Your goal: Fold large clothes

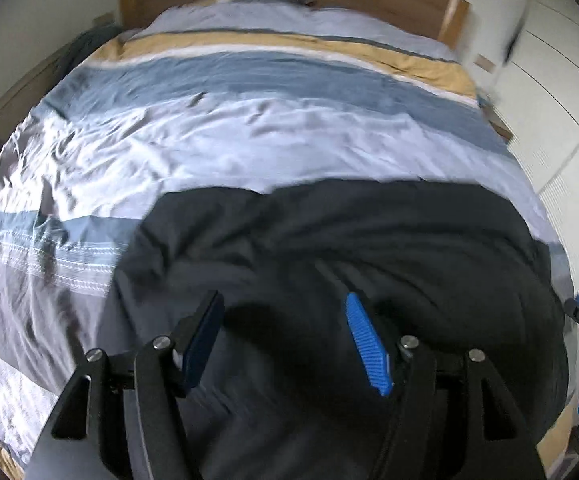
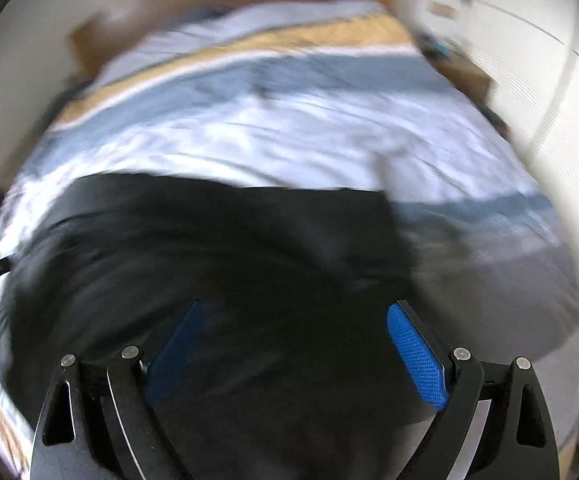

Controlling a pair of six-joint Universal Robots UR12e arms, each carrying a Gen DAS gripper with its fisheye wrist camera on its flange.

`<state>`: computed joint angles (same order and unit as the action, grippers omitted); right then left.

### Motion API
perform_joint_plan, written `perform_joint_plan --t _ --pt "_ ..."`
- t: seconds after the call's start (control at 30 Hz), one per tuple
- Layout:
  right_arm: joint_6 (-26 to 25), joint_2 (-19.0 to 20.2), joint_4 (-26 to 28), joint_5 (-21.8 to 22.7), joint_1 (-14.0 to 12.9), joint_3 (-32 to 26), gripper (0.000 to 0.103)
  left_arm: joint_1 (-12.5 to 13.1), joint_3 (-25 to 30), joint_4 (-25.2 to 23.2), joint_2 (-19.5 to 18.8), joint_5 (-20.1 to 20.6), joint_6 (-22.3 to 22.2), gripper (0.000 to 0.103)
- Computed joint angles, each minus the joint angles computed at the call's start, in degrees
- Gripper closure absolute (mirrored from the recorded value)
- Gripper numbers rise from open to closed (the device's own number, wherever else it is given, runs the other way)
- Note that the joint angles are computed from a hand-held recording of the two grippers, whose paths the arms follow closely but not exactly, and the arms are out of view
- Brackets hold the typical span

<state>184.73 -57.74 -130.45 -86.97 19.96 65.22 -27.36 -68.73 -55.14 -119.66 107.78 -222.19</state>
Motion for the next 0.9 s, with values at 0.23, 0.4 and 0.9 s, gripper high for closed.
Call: perform_joint_plan --t 0.23,0.4,0.9 --pt "-3.6 0.4 0.1 0.0 2.6 1.7 0.006 -2.9 -1.6 3.0 -1.2 5.7 1.0 0.041" --pt "0.0 -0.2 0.1 0.5 1.7 3.2 0.001 -3.5 -2.7 4.6 -1.1 7.5 2.5 0.038" --pt "4.2 -2.4 2.9 -4.5 -0.6 7.2 0.001 -3.9 -3.5 3.3 -0.6 8.5 2.4 0.031"
